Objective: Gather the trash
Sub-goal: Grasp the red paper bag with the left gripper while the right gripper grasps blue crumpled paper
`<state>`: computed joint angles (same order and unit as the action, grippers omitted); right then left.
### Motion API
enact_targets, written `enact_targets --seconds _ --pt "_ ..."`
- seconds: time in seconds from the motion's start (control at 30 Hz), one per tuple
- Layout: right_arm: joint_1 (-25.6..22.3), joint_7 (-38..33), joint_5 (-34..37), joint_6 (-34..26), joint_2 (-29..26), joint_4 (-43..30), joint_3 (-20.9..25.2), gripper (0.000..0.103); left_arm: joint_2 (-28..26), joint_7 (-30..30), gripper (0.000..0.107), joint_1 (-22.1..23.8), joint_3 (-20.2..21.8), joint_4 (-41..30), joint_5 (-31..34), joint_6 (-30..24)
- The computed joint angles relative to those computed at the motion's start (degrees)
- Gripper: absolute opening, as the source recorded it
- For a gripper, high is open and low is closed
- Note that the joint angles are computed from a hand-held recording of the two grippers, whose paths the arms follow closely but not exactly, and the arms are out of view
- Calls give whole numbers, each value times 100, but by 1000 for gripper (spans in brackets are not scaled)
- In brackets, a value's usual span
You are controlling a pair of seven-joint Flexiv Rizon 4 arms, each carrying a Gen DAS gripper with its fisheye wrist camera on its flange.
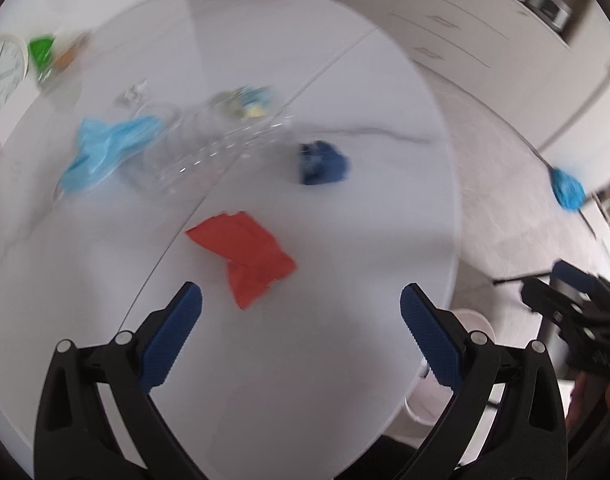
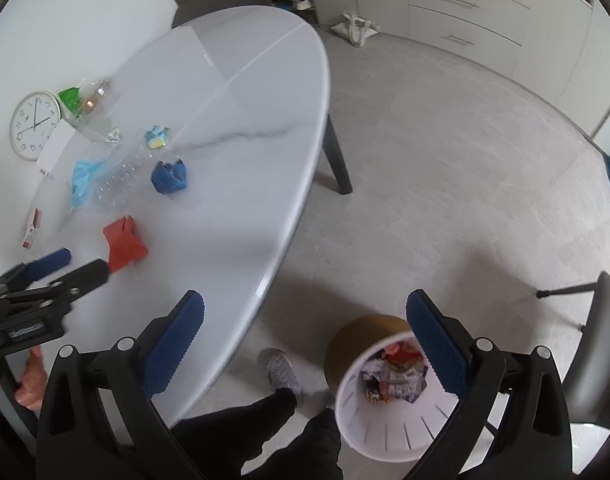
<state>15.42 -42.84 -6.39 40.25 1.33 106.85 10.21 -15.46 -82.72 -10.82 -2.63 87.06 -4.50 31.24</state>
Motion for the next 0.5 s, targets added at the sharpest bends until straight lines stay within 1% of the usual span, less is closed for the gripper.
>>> enact_targets --seconds 0.1,0.13,0.2,0.23,0.33,0.4,0.43,0.5 --pt "43 -105 -7 -21 -255 -268 -40 100 -265 -394 93 22 48 -235 5 -147" --pt "57 -167 3 -37 -349 -372 -52 100 -362 -501 91 27 60 -328 20 -188" --pt "70 -263 8 -71 -471 -510 -65 100 -524 -629 84 29 74 -488 60 -271" --pt "80 -320 12 -90 -552 -601 -74 100 -593 -681 82 26 78 -562 74 -337" --pt "87 -471 81 -127 -738 -821 -91 100 -794 -825 72 29 95 -772 94 -553" --pt "95 -557 121 -116 -847 -942 -93 100 -851 -857 60 49 94 -813 52 -620" --pt "100 -623 143 -110 -912 -1017 -94 100 -870 -859 58 67 87 -814 6 -648" --pt "116 -759 176 -109 -1043 -1163 -91 100 -882 -871 47 113 73 -779 -119 -684"
